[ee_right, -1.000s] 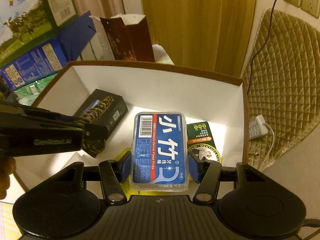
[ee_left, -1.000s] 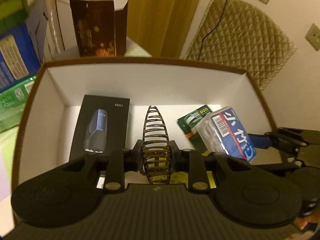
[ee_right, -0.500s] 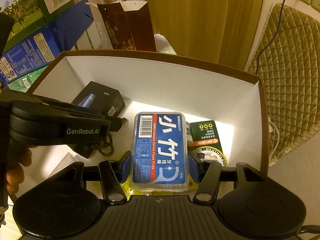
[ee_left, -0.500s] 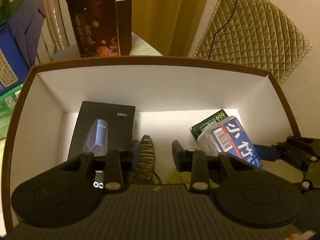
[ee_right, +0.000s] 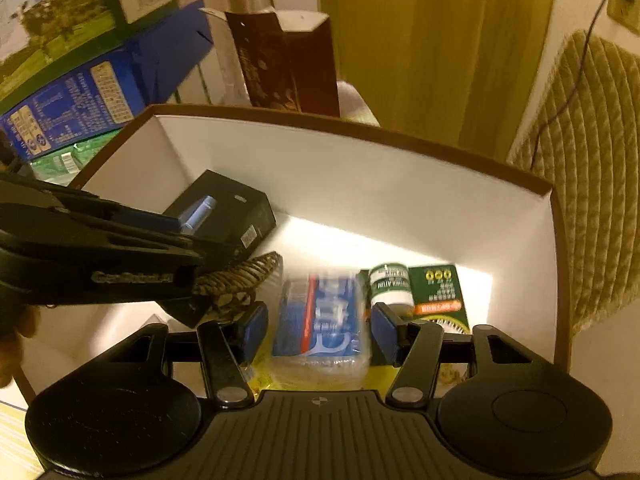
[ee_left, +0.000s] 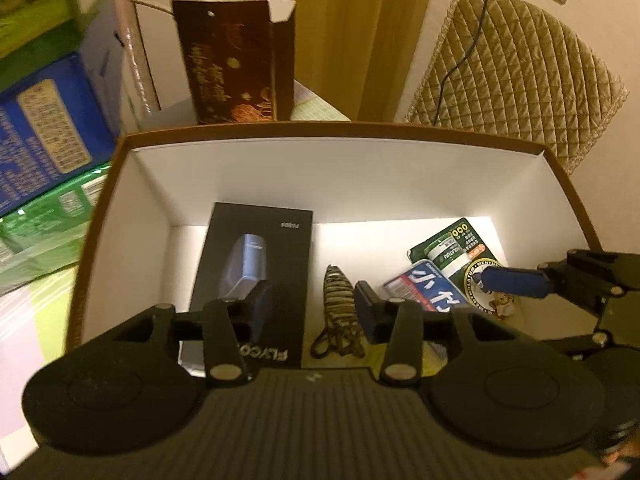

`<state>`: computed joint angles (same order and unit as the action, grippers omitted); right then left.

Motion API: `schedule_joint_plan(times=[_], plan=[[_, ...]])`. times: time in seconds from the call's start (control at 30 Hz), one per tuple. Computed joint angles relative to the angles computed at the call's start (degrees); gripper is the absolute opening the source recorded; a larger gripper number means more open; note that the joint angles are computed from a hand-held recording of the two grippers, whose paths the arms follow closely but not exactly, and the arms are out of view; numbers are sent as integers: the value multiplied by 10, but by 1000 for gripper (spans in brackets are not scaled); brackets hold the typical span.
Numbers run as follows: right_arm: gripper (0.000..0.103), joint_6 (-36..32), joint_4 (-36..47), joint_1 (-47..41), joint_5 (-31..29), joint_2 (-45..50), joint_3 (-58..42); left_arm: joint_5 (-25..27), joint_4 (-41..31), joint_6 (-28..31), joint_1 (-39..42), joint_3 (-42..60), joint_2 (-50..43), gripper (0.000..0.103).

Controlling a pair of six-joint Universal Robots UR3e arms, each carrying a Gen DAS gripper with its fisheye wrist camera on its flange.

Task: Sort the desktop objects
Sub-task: 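Open the left tool to drop the clip while the right tool releases the floss box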

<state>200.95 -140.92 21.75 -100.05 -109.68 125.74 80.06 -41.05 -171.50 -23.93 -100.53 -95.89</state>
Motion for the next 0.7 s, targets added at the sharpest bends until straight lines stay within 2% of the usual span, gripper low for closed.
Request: schedule_joint_plan(times=[0.03, 0.17, 0.2, 0.37, 0.53, 0.7], plan=[[58, -2, 1, 4, -2, -1, -1, -6, -1, 4, 7, -13, 16, 45], [79, 9, 1, 25, -21, -23, 9, -10, -2, 10, 23, -60, 76, 55], [80, 13, 4, 32, -26, -33, 12, -8, -3, 11, 25, -69, 89, 57], [101, 50, 28, 74, -62, -61, 12, -8, -14, 10, 43, -117, 166, 75], [101, 101, 59, 133, -106, -70, -2, 13, -23, 12, 40, -151, 236, 89], [101, 161, 104, 177, -134, -86, -16, 49, -48, 14, 26, -171, 299, 95]])
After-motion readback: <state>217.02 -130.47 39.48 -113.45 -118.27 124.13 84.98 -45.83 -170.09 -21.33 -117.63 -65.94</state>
